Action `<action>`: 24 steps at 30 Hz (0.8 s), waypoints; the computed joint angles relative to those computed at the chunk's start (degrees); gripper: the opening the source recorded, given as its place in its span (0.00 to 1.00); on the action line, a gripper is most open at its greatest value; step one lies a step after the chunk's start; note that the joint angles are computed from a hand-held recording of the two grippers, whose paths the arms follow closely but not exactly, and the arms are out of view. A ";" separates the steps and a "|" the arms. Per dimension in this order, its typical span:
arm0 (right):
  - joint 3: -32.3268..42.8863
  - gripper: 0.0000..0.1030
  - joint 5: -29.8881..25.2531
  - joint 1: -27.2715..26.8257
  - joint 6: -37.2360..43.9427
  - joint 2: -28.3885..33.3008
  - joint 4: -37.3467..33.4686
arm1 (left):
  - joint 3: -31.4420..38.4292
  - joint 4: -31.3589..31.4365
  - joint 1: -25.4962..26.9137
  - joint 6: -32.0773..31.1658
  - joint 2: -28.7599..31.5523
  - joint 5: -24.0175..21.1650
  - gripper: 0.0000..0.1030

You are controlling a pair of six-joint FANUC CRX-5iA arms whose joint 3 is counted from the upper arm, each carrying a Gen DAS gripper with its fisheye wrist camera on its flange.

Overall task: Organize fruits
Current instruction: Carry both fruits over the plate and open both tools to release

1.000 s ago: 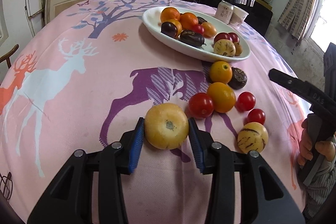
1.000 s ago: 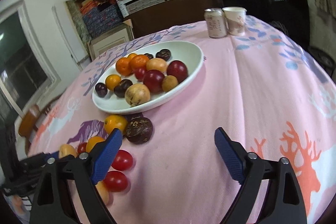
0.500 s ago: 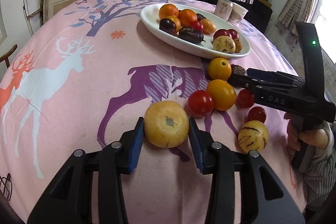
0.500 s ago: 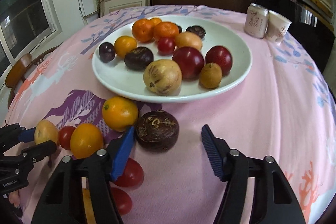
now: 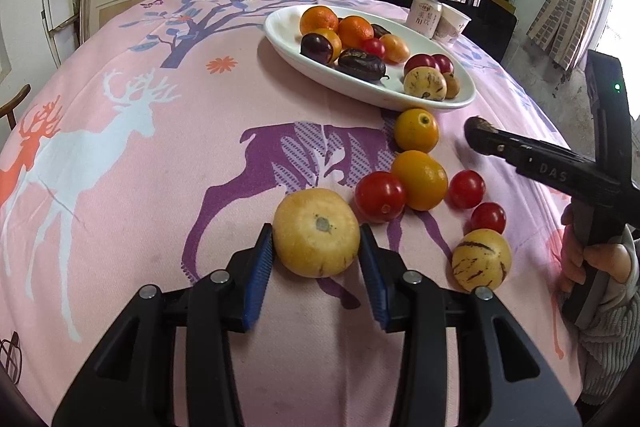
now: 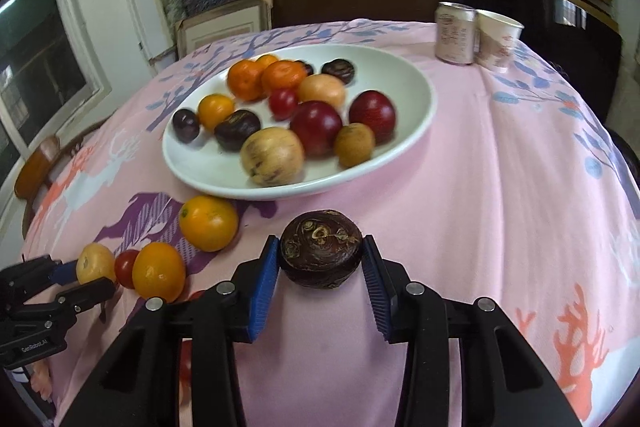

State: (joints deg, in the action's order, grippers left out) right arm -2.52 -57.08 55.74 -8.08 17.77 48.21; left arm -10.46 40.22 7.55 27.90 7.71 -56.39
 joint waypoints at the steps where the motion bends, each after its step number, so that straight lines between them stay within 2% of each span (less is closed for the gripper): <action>1: -0.96 0.41 0.28 0.03 -1.44 -0.64 0.52 | 0.00 0.15 0.03 -0.05 0.06 -0.08 0.39; 6: -3.01 0.41 0.17 0.46 -4.97 -1.72 2.35 | -0.09 1.20 0.33 -0.24 0.27 -0.43 0.40; 16: -6.02 0.41 1.00 1.18 -9.78 -3.56 5.27 | -2.43 5.60 -0.27 -3.94 -1.99 3.90 0.40; 19: -7.15 0.41 1.18 1.37 -11.75 -4.27 6.89 | 0.54 5.66 -1.22 -2.60 -0.89 2.81 0.40; 24: -9.07 0.41 1.73 1.18 -15.66 -5.61 10.91 | 6.89 5.30 -5.20 0.02 1.90 3.73 0.40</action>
